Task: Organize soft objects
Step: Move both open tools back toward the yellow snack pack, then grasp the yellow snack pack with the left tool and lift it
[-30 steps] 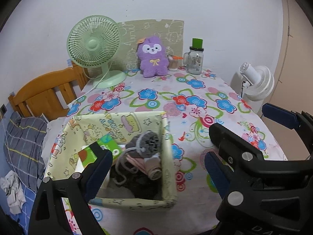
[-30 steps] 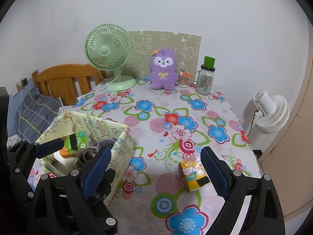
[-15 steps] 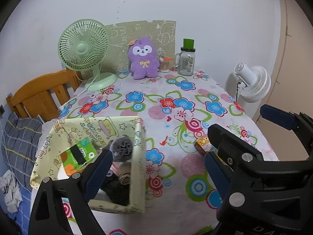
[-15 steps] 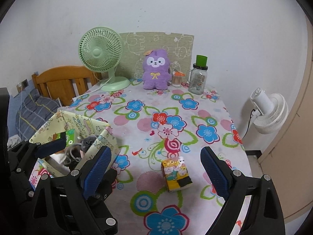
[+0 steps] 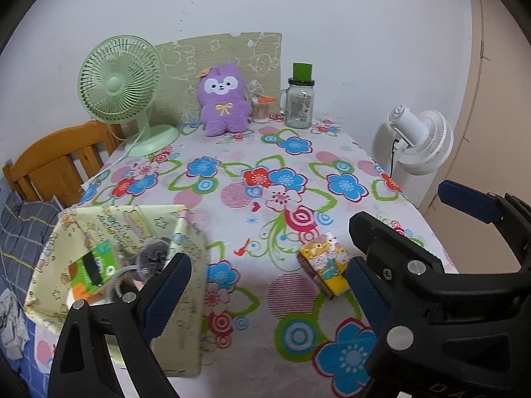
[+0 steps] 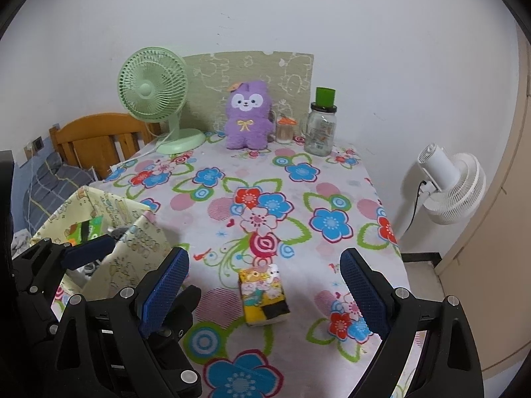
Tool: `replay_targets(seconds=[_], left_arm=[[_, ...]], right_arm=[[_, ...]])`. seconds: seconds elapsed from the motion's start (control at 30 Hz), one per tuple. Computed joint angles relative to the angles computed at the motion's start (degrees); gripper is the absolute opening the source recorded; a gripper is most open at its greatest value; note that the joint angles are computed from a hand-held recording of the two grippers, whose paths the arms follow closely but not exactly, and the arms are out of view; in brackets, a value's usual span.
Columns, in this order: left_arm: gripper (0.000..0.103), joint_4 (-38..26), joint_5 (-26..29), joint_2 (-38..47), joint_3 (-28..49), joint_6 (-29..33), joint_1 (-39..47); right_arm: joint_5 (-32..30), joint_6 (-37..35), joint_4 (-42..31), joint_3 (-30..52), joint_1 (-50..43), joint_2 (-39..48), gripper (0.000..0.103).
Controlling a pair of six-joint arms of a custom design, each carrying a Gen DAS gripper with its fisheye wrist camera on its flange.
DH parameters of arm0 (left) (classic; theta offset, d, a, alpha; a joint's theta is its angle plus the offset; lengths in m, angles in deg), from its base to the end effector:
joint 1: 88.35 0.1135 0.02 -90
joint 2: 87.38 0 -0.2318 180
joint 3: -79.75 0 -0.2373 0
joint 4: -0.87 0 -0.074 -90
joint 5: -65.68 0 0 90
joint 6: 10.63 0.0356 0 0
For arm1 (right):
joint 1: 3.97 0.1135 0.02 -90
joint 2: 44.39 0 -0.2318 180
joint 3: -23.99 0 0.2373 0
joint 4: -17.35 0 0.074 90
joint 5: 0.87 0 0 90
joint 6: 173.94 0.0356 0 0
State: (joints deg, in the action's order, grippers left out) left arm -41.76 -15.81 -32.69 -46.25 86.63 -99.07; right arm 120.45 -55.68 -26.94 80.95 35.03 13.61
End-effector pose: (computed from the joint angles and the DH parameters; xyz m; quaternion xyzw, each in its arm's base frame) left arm 0.1982 -0.0429 0.2249 0.1721 0.8998 -0.0800 0.3929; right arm 0.1732 0.1164 0.2315 0.0188 0.8963 -0.0052 0.4430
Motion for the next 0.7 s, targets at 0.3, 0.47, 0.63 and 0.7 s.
replay_targets(seconds=[0.3, 0.47, 0.63, 0.7], left_arm=[[0.096, 3.68, -2.5, 3.55, -0.86, -3.14, -6.32], [0.096, 5.85, -4.16, 6.47, -1.25, -4.49, -9.35], [0.096, 8.54, -5.63, 10.0, -1.52, -5.5, -11.88], [0.096, 9.56, -5.94, 11.45, -1.5, -5.66, -12.6]], right_arm=[[-3.75, -2.57, 1.92, -4.46, -5.09, -3.38, 0.094], [-6.32, -3.85, 3.35, -6.84, -8.19, -4.28, 0.094], [-9.53, -5.04, 5.26, -8.99, -11.74, -4.15, 0.089], [-10.81, -5.59, 6.33, -9.83, -13.04, -3.71, 0.086]])
